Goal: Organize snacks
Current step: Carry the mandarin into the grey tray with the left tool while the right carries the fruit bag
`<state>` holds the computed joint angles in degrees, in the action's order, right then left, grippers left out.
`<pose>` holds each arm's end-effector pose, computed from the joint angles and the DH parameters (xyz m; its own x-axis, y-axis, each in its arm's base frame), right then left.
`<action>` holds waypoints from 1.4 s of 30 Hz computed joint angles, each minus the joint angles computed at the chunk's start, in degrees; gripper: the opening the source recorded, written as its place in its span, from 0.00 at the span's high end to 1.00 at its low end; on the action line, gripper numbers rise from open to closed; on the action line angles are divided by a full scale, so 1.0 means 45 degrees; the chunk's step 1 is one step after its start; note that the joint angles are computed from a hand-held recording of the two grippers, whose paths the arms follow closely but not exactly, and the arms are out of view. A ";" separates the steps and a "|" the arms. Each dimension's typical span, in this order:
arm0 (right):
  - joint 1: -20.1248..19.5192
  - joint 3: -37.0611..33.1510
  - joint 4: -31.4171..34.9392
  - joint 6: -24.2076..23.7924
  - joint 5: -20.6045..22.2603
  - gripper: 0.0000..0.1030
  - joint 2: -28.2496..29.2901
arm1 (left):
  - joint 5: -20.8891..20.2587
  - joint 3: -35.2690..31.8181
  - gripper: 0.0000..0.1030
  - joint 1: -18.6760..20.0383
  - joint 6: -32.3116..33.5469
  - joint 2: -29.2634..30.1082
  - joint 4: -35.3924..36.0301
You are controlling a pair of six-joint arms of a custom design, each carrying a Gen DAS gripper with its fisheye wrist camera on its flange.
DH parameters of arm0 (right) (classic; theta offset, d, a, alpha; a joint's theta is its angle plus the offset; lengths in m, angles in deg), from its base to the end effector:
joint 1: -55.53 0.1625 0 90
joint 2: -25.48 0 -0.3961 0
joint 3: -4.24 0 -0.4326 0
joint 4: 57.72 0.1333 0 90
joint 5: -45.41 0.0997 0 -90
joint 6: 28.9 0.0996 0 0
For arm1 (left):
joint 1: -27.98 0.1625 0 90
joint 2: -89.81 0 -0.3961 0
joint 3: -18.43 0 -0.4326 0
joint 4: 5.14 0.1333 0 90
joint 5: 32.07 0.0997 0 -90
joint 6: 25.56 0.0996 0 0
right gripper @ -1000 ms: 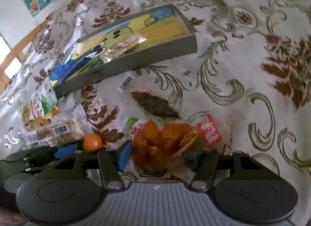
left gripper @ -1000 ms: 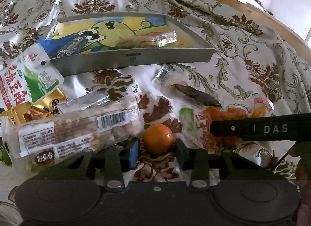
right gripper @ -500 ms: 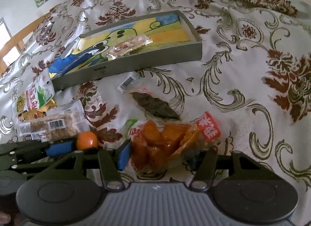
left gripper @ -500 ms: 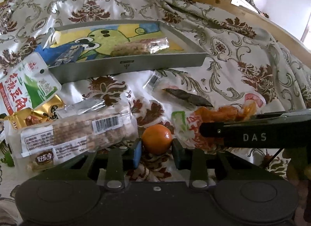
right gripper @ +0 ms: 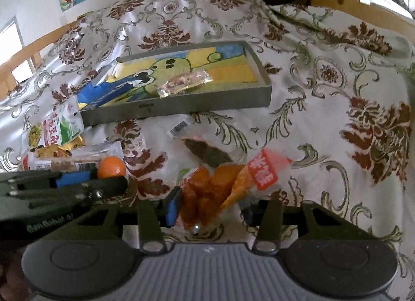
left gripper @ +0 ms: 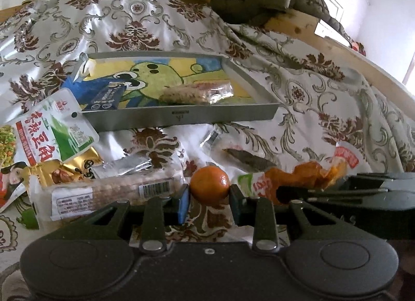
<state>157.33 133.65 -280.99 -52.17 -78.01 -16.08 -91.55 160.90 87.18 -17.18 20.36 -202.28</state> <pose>0.1671 -0.4164 0.0056 -0.7675 -0.0755 0.6365 -0.4863 0.7155 -0.5016 -0.0448 -0.4343 0.1045 -0.8146 0.2980 -0.4977 0.5485 0.6749 -0.4937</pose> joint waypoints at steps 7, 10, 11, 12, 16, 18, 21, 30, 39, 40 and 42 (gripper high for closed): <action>0.0718 -0.0472 -0.2061 -0.2827 -0.0528 0.63 0.1250 | 0.0053 -0.0003 0.67 -0.0003 -0.0118 0.0009 -0.0159; 0.1031 -0.0778 -0.2816 -0.4185 -0.0802 0.63 0.1907 | 0.0015 -0.0006 0.67 0.0025 -0.0162 -0.0017 -0.0170; 0.1095 -0.0837 -0.2960 -0.4459 -0.0812 0.63 0.2038 | 0.0024 -0.0011 0.67 0.0021 -0.0189 -0.0015 -0.0163; 0.1157 -0.0907 -0.3053 -0.4614 -0.0840 0.63 0.2151 | 0.0034 -0.0011 0.67 0.0016 -0.0201 -0.0011 -0.0177; 0.1183 -0.0931 -0.3264 -0.4722 -0.0766 0.64 0.2222 | 0.0046 0.0003 0.67 0.0008 -0.0234 -0.0007 -0.0326; 0.1148 -0.0910 -0.3312 -0.4650 -0.0681 0.64 0.2181 | 0.0060 0.0017 0.67 0.0001 -0.0239 -0.0005 -0.0464; 0.1075 -0.0822 -0.3542 -0.4726 -0.0370 0.64 0.2132 | 0.0128 -0.0025 0.67 0.0015 -0.0277 -0.0004 -0.0627; 0.1023 -0.0713 -0.4305 -0.4986 0.0373 0.64 0.2092 | 0.0618 -0.0208 0.67 0.0053 -0.0433 0.0126 -0.1603; 0.0596 -0.0589 -0.4005 -0.4134 0.1482 0.64 0.1078 | 0.0839 -0.1408 0.66 0.0384 0.0129 0.0896 -0.2728; 0.0531 -0.0708 -0.3982 -0.4101 0.1617 0.64 0.1009 | 0.0735 -0.1660 0.66 0.0479 0.0207 0.1023 -0.2798; 0.0401 -0.0988 -0.3934 -0.3910 0.1865 0.64 0.0895 | 0.0581 -0.2156 0.66 0.0615 0.0410 0.1346 -0.3053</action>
